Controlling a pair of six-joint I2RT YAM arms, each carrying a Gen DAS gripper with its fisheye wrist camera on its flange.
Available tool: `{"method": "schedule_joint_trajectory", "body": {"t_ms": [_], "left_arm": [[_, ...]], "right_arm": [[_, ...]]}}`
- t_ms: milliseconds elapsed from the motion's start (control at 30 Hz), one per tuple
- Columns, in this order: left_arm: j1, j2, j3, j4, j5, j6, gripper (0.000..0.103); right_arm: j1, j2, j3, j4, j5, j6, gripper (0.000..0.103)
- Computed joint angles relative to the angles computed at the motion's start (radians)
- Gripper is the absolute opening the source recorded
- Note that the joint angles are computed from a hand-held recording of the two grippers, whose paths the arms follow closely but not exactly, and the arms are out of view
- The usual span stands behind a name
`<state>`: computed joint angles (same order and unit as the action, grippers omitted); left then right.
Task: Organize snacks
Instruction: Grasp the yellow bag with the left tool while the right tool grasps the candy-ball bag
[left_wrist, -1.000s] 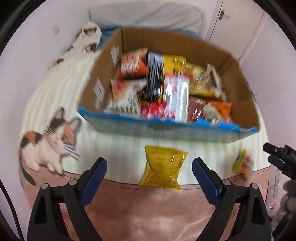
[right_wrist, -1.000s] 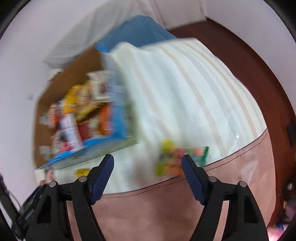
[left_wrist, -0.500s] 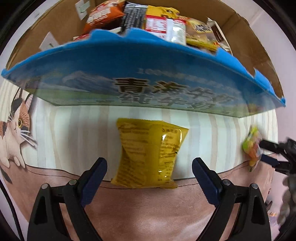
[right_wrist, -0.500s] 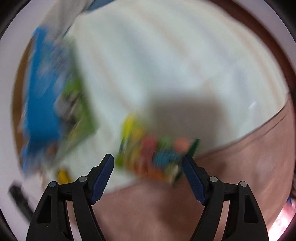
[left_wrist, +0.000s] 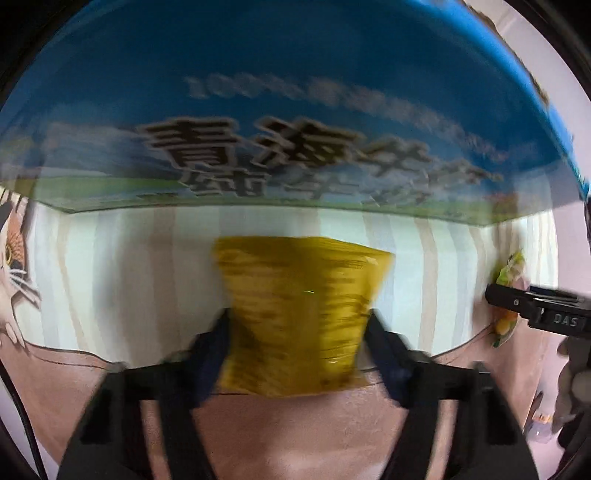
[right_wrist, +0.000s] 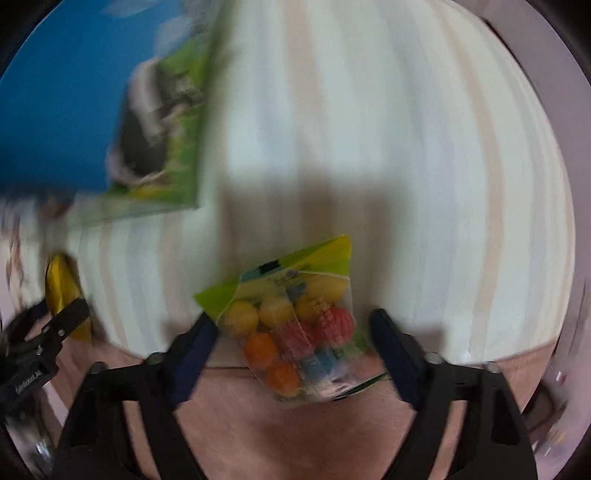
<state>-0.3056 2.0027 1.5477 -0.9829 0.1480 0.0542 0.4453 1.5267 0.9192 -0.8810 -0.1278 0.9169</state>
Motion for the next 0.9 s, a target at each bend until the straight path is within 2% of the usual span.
{"method": "schedule_joint_trajectory", "body": {"t_ms": [67, 200, 500, 633, 800, 900], "left_arm": [[0.005, -0.016, -0.017, -0.001, 0.010, -0.008, 0.058], [0.019, -0.074, -0.103, 0.008, 0.023, -0.006, 0.058], [0.123, -0.307, -0.446, 0.000, -0.003, 0.079, 0.058], [0.144, -0.354, -0.569, 0.021, -0.027, 0.082, 0.058], [0.146, -0.352, -0.639, 0.055, -0.021, 0.063, 0.060], [0.154, -0.323, -0.619, 0.049, -0.021, 0.072, 0.063]], "right_arm": [[0.005, -0.021, -0.016, 0.001, 0.013, 0.027, 0.064], [0.063, -0.072, -0.049, -0.016, 0.012, 0.096, 0.057], [0.343, -0.155, -0.121, 0.041, -0.040, 0.280, 0.056], [0.484, -0.155, -0.139, 0.092, -0.081, 0.380, 0.056], [0.532, -0.187, -0.215, 0.158, -0.071, 0.482, 0.058], [0.525, -0.208, -0.267, 0.200, -0.068, 0.511, 0.062]]}}
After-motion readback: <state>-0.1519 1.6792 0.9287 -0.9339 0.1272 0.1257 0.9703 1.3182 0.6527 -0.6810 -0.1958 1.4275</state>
